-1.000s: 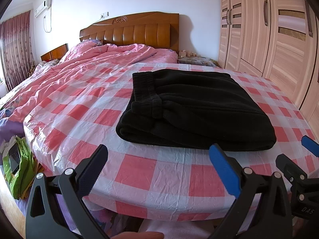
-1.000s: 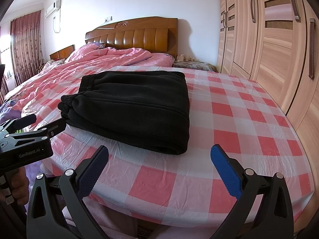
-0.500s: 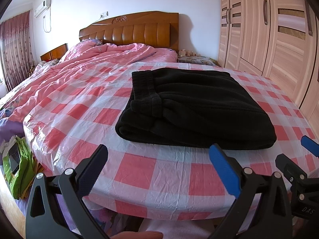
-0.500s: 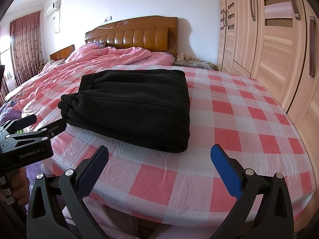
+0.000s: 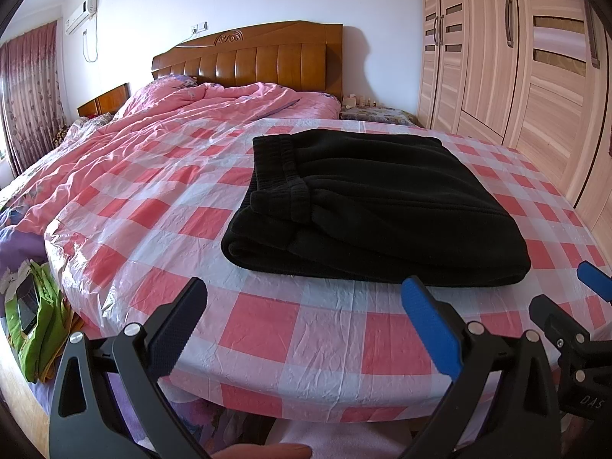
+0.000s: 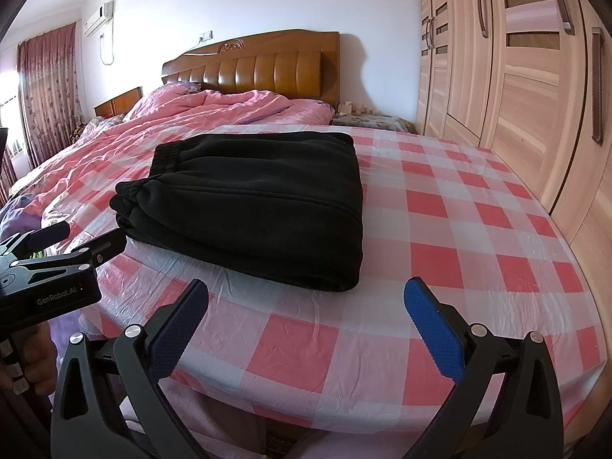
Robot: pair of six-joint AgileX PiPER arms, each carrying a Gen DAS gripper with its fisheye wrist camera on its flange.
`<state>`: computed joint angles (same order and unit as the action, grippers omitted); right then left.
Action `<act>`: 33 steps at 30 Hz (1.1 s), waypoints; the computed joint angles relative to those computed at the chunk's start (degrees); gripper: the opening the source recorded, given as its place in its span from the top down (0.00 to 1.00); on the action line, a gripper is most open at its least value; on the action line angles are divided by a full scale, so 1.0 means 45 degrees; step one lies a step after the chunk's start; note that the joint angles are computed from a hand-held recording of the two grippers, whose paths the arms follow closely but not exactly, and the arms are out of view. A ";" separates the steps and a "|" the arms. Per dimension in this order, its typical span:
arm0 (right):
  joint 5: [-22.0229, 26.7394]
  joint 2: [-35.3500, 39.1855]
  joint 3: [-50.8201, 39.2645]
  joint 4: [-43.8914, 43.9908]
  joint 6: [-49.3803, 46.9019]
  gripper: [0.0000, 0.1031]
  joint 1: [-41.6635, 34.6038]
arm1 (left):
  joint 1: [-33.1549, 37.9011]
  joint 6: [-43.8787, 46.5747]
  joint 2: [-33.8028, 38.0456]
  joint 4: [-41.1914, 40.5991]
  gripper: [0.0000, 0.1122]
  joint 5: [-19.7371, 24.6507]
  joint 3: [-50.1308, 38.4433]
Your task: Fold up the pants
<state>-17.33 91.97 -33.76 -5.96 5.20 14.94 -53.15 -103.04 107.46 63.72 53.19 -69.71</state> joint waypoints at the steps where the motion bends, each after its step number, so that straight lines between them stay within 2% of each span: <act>1: 0.0000 0.0000 0.0000 0.0000 0.0000 0.04 0.0000 | 0.0001 0.0003 -0.0001 -0.0001 0.10 -0.0001 -0.0003; 33: -0.0004 -0.0127 0.0152 0.0277 -0.0087 0.04 0.0070 | -0.0273 -0.0541 -0.0212 0.0839 0.10 0.0249 0.0389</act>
